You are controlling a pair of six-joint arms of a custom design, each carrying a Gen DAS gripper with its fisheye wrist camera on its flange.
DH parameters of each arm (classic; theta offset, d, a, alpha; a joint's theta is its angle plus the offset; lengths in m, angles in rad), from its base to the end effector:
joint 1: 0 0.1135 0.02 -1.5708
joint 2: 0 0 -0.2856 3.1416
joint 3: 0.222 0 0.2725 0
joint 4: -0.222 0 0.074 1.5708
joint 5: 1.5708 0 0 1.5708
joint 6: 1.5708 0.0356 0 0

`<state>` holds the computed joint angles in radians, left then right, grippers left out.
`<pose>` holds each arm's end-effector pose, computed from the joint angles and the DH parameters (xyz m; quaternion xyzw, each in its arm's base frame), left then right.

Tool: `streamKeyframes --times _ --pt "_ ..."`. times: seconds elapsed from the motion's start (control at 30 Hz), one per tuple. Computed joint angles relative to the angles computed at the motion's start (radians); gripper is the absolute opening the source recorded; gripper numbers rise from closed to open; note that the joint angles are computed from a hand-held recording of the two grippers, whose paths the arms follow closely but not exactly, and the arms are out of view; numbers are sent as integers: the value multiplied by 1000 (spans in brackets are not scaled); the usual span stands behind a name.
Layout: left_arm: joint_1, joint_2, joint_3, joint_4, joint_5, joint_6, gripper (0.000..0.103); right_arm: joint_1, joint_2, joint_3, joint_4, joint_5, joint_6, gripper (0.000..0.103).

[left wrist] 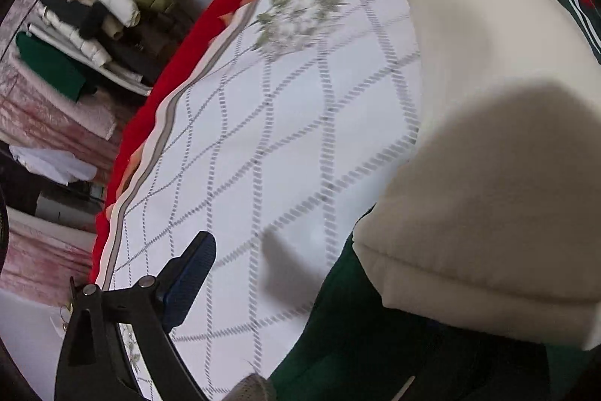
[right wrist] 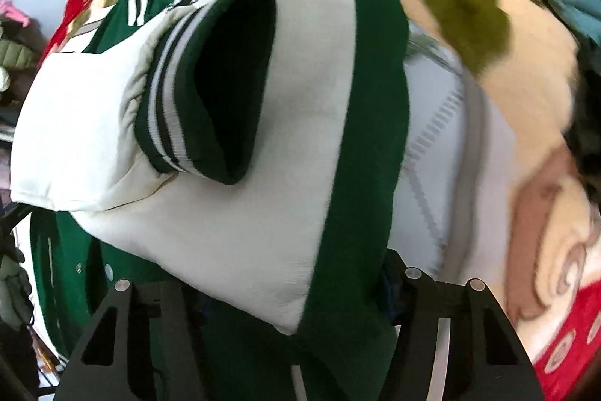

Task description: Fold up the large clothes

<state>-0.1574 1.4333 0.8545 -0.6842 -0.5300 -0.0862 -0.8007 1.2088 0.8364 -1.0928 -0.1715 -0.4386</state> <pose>0.2674 -0.0242 0.2014 -0.0062 0.9545 0.2389 0.1783 0.1434 -0.1392 0.2313 0.1747 0.9795 0.0391 0.0925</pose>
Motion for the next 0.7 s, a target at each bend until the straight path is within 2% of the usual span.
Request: streamKeyframes --times 0.17,0.3,0.4,0.47,0.57,0.6,0.63,0.7 --pt "136 29 21 85 -16 139 98 256 20 7 29 -57 206 63" --pt "235 45 7 178 -10 305 98 376 47 16 33 -135 322 63" --pt "290 58 10 204 33 369 98 296 93 23 32 -176 321 63" --pt "302 78 28 192 50 364 98 219 81 9 31 -159 312 56" --pt "319 127 76 147 72 304 101 80 42 -26 32 -123 312 38" --pt "331 142 98 124 88 281 103 51 38 -25 28 -108 312 26" --pt "348 157 117 110 110 260 103 0 27 -32 36 -80 310 24" --pt "359 172 135 102 125 256 103 -100 57 -22 53 -102 333 24"
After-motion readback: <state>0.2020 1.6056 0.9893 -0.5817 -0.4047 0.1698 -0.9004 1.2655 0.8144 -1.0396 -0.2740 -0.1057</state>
